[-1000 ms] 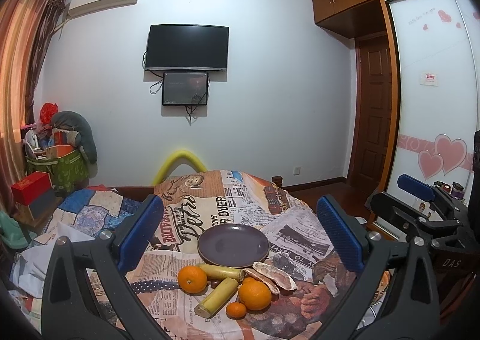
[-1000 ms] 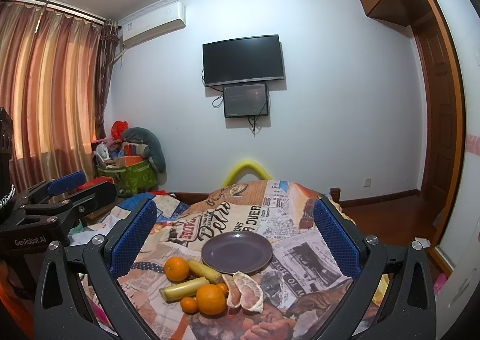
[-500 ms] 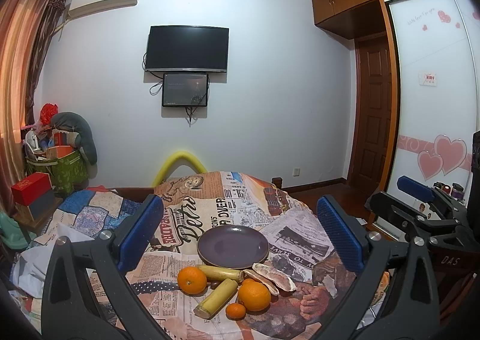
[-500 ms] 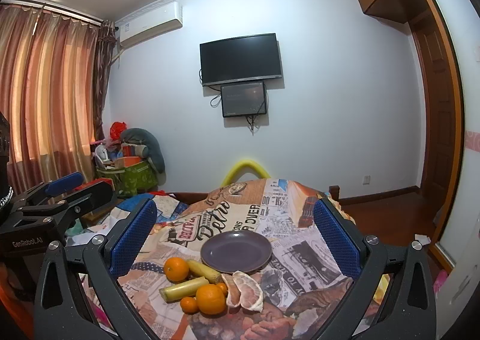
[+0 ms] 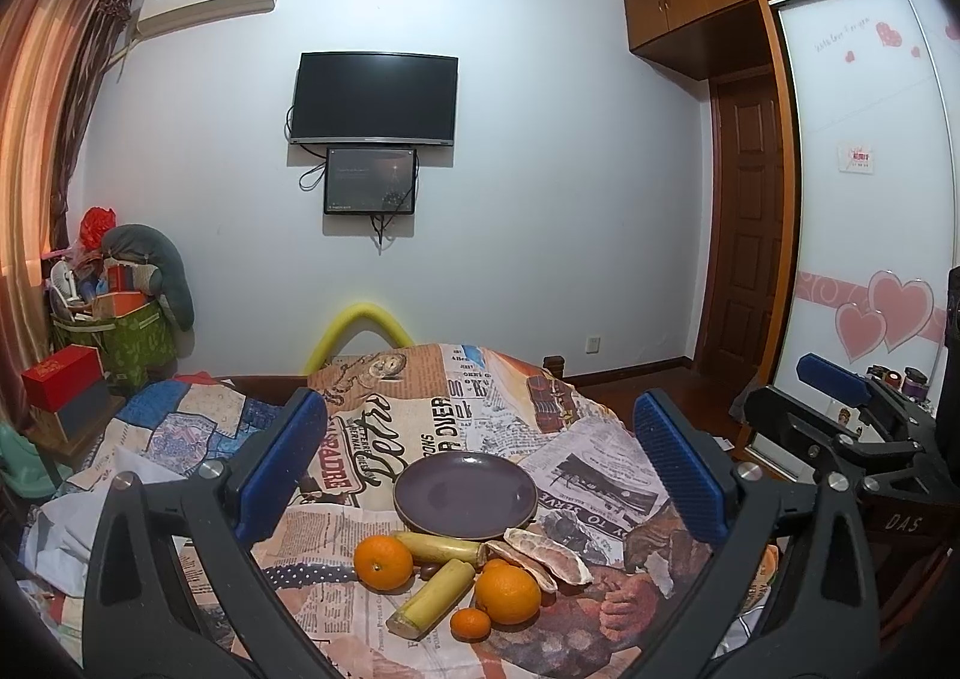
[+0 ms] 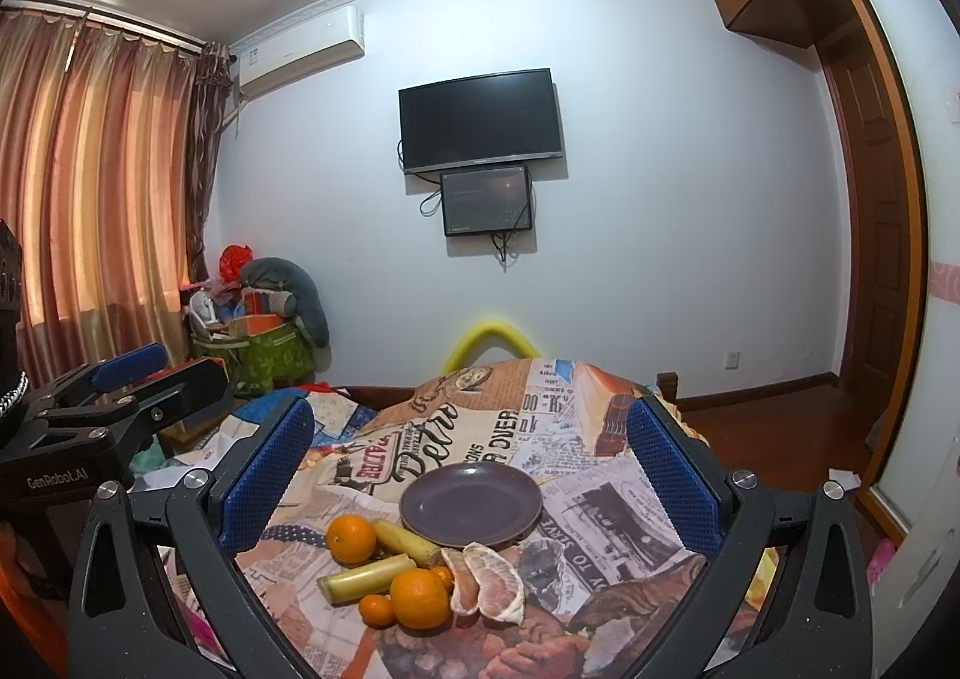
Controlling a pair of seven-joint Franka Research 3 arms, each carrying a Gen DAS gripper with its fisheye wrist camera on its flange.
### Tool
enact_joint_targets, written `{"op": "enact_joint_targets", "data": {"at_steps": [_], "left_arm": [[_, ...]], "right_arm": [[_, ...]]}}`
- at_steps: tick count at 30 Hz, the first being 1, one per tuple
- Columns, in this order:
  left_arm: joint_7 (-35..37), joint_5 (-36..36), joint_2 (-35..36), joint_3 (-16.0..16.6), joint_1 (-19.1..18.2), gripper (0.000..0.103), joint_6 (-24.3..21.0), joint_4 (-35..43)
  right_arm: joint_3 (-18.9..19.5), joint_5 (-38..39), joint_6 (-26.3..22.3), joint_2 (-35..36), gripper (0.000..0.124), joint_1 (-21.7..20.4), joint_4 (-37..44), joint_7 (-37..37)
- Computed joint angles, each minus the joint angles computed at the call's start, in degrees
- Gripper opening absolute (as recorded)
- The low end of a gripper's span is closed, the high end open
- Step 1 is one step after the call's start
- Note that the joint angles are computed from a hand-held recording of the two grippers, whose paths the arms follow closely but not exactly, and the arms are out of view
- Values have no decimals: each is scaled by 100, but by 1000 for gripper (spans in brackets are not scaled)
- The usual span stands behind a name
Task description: Organize fruits
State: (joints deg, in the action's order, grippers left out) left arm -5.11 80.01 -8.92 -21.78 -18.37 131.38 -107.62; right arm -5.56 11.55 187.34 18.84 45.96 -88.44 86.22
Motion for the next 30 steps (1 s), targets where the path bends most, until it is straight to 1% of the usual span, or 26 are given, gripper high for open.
{"op": "enact_joint_targets", "data": {"at_steps": [6,14,17,20,22,27,30], "left_arm": [[3,-4,1,2,-1,103,9,-1],[18,-34,-5,13,6,103,7,-5],[58,-70,-2,28,26,103,-6,-20],[182,-158,10,41,34,103,-65,-56],[305,-325,16,90,47,103,-35,-113],[544,-792,21,235,143,103,124,-322],[642,-1128,27,350,245,103,293,-495]], "right_arm": [[-91,4,-5,1,103,76,-2,20],[-67,-19,-35,-9,103,54,-10,46],[-70,-70,-121,31,103,45,51,62],[-308,-236,-319,151,103,203,168,222],[-363,-380,-513,239,103,213,265,374],[-116,-687,-1197,526,103,-58,612,622],[261,-785,-1613,742,103,-373,847,566]]}}
